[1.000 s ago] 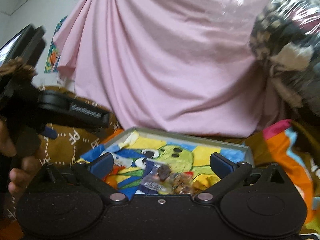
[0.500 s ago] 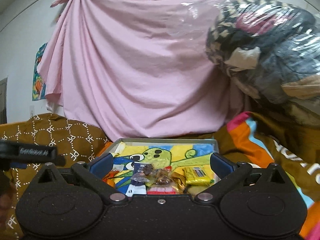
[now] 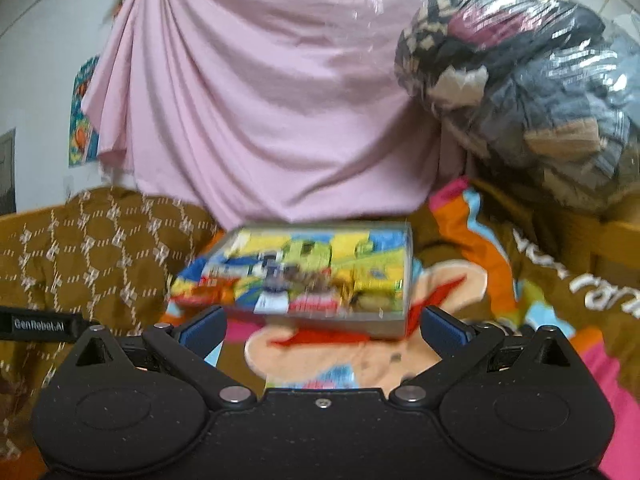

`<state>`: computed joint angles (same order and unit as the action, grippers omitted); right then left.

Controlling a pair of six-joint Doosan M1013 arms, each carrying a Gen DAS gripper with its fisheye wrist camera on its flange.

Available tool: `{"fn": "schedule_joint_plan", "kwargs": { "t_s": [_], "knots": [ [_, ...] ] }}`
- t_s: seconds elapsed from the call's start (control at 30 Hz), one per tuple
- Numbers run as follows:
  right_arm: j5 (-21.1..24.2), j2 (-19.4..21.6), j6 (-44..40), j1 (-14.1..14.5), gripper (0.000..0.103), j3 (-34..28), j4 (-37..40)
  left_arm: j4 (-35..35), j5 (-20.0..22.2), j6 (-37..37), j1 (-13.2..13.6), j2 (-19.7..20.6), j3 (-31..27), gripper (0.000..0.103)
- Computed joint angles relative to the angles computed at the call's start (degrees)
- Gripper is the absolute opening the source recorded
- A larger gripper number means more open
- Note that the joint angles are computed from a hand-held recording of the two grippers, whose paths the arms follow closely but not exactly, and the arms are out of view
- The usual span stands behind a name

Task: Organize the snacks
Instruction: 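Move the right tool toward the blue candy packet while the left tool moves toward the cream wafer bar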

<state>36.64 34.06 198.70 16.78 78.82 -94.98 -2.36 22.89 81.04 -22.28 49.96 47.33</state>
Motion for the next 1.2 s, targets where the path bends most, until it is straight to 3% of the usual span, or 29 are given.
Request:
{"fn": "schedule_joint_plan", "kwargs": {
  "t_s": [0.23, 0.43, 0.97, 1.2],
  "knots": [
    [-1.56, -0.36, -10.07, 0.66, 0.102, -0.17, 13.24, -0.4, 0.77, 1.1, 0.46, -1.85, 4.74, 0.103],
    [-1.68, 0.59, -21.35, 0.61, 0.102, -2.0, 24.74, 3.54, 2.11, -1.3, 0.53, -2.24, 6.16, 0.103],
    [-1.74, 2.06, -32.53, 0.04, 0.102, -4.71, 35.45, 4.09, 4.85, -0.96, 0.62, -1.63, 5.06, 0.103],
    [0.25, 2.84, -39.07, -0.41, 0.102, -6.69, 42.54, 4.12, 6.28, -0.47, 0.49, -0.76, 3.34, 0.103]
  ]
}}
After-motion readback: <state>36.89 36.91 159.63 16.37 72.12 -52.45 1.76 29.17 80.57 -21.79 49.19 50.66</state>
